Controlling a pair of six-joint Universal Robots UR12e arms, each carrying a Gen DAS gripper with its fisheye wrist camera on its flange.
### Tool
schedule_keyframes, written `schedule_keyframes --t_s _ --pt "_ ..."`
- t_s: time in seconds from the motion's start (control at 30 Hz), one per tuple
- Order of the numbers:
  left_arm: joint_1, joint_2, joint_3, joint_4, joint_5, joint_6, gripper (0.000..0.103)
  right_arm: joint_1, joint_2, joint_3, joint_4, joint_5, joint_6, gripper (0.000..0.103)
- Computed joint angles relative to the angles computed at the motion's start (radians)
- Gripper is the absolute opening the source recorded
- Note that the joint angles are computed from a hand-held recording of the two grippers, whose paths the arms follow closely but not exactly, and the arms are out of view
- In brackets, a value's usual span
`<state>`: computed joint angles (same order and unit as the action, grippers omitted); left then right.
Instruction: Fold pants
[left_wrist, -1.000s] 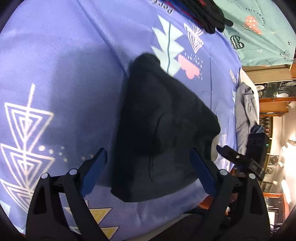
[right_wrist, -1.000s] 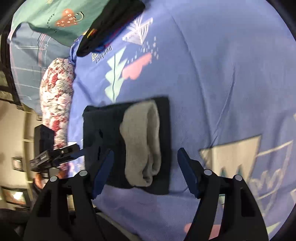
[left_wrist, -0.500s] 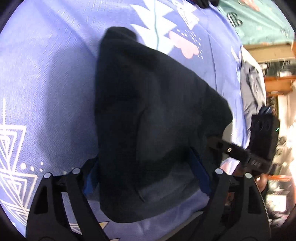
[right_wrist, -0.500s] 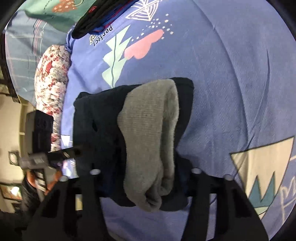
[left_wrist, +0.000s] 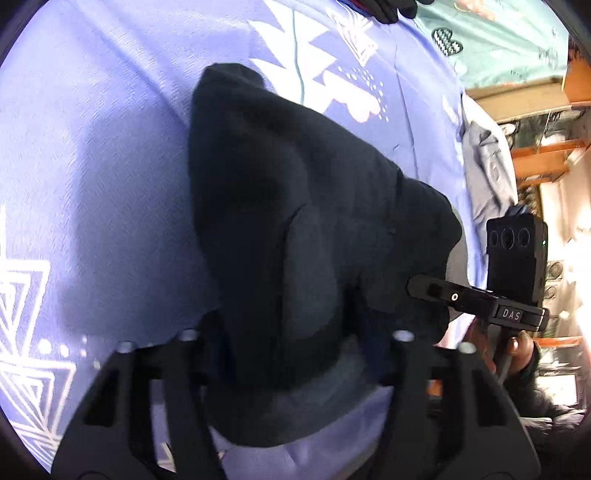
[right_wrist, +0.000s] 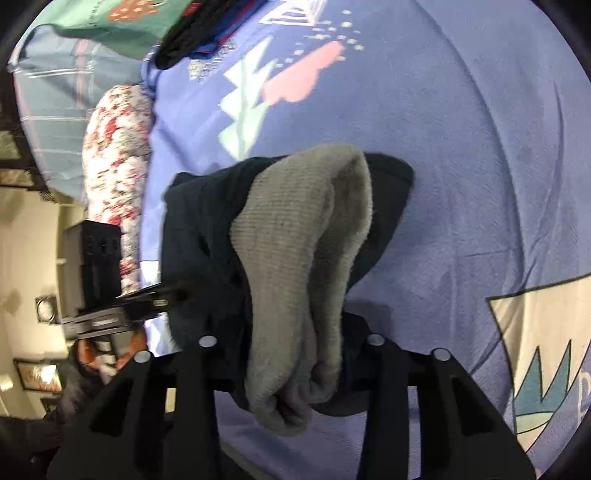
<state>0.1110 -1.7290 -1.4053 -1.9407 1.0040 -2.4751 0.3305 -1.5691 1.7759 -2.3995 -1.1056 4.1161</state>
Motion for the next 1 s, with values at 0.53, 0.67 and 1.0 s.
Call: schedule_keyframes --t_s 0.53,0.67,1.0 --pt "-0.063 -0.159 0.408 0.307 -0.262 -0.147 0.036 -0.087 0.124 -0.392 0.025 -0.199 -0.406 0.038" --pt "-0.130 -0.335 0.652 0.394 -0.186 -0.299 0.038 -0.138 0.228 -0.544 0.058 -0.237 -0.475 0.038" --pt "-0.221 -0.443 0.621 0.618 0.212 -0.469 0.093 -0.126 0.447 -0.762 0.391 -0.592 -0.613 0.073"
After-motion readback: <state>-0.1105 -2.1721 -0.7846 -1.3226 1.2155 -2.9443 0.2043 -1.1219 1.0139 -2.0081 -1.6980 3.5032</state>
